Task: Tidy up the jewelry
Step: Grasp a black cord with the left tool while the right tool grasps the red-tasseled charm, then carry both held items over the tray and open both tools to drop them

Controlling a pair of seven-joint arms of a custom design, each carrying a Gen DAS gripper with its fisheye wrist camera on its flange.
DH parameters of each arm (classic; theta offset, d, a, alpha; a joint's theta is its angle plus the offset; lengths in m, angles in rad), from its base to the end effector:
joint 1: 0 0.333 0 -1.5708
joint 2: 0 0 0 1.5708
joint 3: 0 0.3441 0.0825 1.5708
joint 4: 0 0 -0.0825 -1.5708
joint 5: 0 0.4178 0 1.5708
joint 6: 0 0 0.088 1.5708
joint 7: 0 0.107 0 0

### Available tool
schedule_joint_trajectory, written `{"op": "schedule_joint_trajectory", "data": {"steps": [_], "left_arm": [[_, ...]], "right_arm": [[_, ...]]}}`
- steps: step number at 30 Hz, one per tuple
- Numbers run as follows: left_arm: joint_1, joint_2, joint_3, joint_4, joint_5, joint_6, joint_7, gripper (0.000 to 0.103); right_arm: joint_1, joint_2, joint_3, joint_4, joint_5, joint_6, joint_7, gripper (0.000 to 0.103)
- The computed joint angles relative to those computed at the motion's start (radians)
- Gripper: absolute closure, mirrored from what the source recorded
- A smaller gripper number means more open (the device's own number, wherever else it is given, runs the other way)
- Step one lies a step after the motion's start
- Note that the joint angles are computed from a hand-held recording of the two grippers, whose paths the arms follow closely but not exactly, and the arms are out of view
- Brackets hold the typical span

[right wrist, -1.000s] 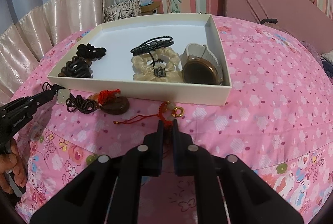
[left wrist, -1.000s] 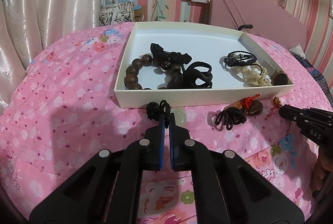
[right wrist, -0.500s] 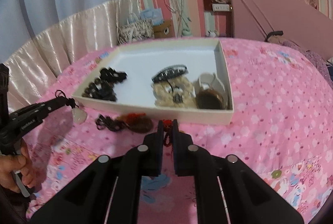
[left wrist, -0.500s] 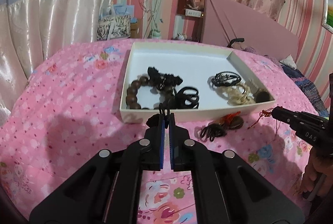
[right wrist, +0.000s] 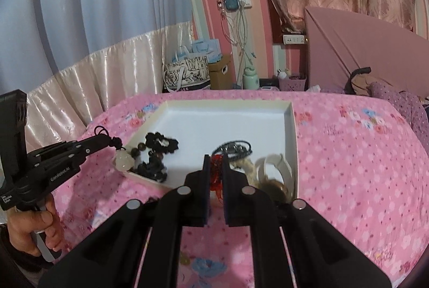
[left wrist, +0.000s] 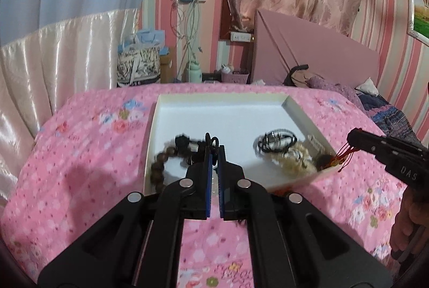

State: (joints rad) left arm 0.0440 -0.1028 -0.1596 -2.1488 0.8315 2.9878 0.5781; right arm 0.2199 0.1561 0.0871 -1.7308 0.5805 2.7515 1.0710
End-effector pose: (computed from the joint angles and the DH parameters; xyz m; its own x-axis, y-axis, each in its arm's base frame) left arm 0.5738 -0.1222 0.5521 0.0710 -0.9956 0.0619 -0.5390 -0.0905 -0.8374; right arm 0.6696 0.1843 0.5999 0.4260 -0.8876 -0.1750 -0.5978 -0.1310 -0.7909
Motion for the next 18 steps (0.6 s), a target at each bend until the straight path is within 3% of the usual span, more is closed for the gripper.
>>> {"op": "schedule_joint_trajectory", "data": {"steps": [15, 18], "left_arm": [[-0.019, 0.109, 0.04, 0.123, 0.095, -0.014, -0.087, 0.102], [-0.021, 0.143, 0.058, 0.125, 0.002, 0.028, -0.015, 0.102]], "right_arm": [[-0.019, 0.121, 0.03, 0.127, 0.02, 0.019, -0.02, 0.096], [-0.055, 0.143, 0.055, 0.151, 0.099, -0.02, -0.059, 0.096]]}}
